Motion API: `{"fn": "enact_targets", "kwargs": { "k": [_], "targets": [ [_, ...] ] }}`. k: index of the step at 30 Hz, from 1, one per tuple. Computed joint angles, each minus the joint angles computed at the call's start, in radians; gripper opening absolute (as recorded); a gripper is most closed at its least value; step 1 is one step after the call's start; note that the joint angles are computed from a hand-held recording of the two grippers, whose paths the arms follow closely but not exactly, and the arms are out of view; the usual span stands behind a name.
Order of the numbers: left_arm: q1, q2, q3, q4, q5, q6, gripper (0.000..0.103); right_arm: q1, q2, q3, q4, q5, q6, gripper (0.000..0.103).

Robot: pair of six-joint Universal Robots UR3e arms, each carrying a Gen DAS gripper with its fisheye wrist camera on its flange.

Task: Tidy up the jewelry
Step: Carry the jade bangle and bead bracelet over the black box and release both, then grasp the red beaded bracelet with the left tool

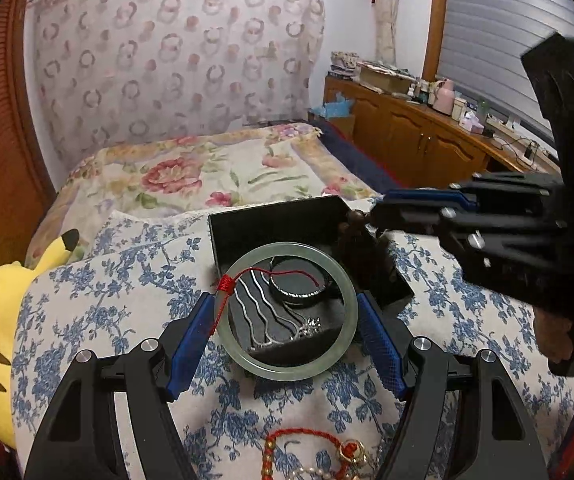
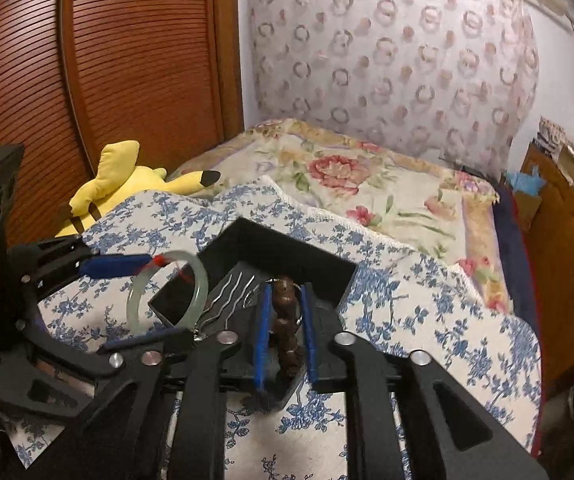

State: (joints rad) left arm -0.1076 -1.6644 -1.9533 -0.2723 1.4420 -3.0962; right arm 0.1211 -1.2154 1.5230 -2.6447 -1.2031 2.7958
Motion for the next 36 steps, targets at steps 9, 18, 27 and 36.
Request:
{"fn": "enact_targets", "kwargs": {
  "k": [9,18,27,36],
  "targets": [
    [-0.002,-0.107,0.124,-0.061,0.015,-0.012,0.069,-0.057,-0.107,0.115,-0.034,0.050,0.002,0.033],
    [-0.029,-0.127,0.139,-0.044,0.048,-0.004,0.080,-0.125,-0.214,0.268,-0.067,0.113,-0.045,0.033],
    [-0.011,0.065,-0.070,0.001,0.040,0.033,0.082,-0.186,-0.385,0.537,-0.127,0.215,-0.096,0.033],
    [0.080,0.334,-0.371,0.005,-0.029,0.063,0.084,-0.108,-0.394,0.644,-0.143,0.188,-0.138,0.033]
  ]
}}
